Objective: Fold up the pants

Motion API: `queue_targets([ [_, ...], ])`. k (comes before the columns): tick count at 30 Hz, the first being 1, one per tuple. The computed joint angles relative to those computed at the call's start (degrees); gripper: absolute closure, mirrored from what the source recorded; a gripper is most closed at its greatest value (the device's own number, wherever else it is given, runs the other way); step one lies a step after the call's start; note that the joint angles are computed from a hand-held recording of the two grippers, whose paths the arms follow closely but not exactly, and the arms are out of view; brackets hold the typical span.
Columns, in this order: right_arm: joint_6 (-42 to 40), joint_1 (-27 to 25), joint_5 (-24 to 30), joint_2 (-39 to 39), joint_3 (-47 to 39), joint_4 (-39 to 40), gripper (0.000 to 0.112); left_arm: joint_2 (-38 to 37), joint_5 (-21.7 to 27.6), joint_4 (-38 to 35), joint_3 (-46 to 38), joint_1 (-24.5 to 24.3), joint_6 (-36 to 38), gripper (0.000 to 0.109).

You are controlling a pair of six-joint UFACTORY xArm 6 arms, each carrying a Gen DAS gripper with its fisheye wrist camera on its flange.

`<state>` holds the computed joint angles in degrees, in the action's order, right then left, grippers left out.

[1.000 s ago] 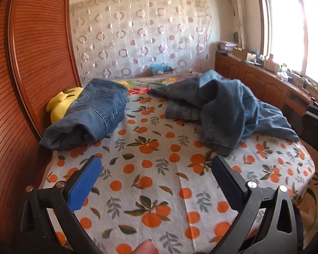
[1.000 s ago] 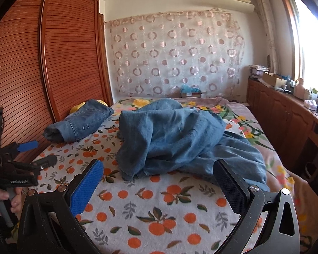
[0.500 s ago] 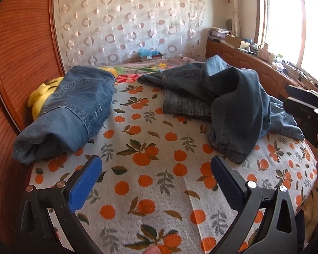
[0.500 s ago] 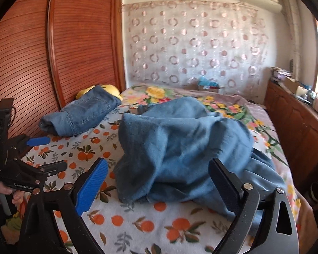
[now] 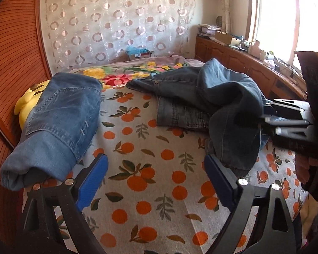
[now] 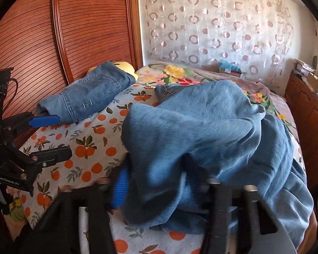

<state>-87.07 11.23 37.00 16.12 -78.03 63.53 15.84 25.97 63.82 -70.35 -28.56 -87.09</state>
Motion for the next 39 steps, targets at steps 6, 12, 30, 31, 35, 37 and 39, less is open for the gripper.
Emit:
queue_targets([
  [6,-2.1,-6.6,5.9,-0.2,-4.3,3.3,0.110,2.8,-1.5,-1.8,-3.3,1.0,3.3,0.023],
  [12,-1.1,-13.6,6.7,1.8,-11.3,3.7,0.111,7.0,-2.7,-5.9,-8.9,1.7,10.2,0.025],
  [30,15.3,-23.5,2.0,10.8,-24.3,-16.0,0.108,21.9,0.4,-32.0,-27.0,4.6,40.2,0.061],
  [31,15.5,-23.8,2.0,10.0,-23.9,-15.5,0.107,22.7,1.0,-34.3,-28.3,4.6,42.3,0.062],
  [35,17.2,-19.4,-3.1,5.9,-19.5,-14.4,0.101,24.3,0.8,-38.7,-30.2,4.8,46.5,0.066],
  [37,16.3,-18.0,-4.7,4.8,-17.5,-12.4,0.092,24.6,1.0,-39.3,-30.8,4.6,47.3,0.068],
  [39,13.9,-18.1,-4.4,3.5,-15.5,-8.8,0.073,25.0,1.6,-39.8,-31.4,4.5,48.1,0.068],
])
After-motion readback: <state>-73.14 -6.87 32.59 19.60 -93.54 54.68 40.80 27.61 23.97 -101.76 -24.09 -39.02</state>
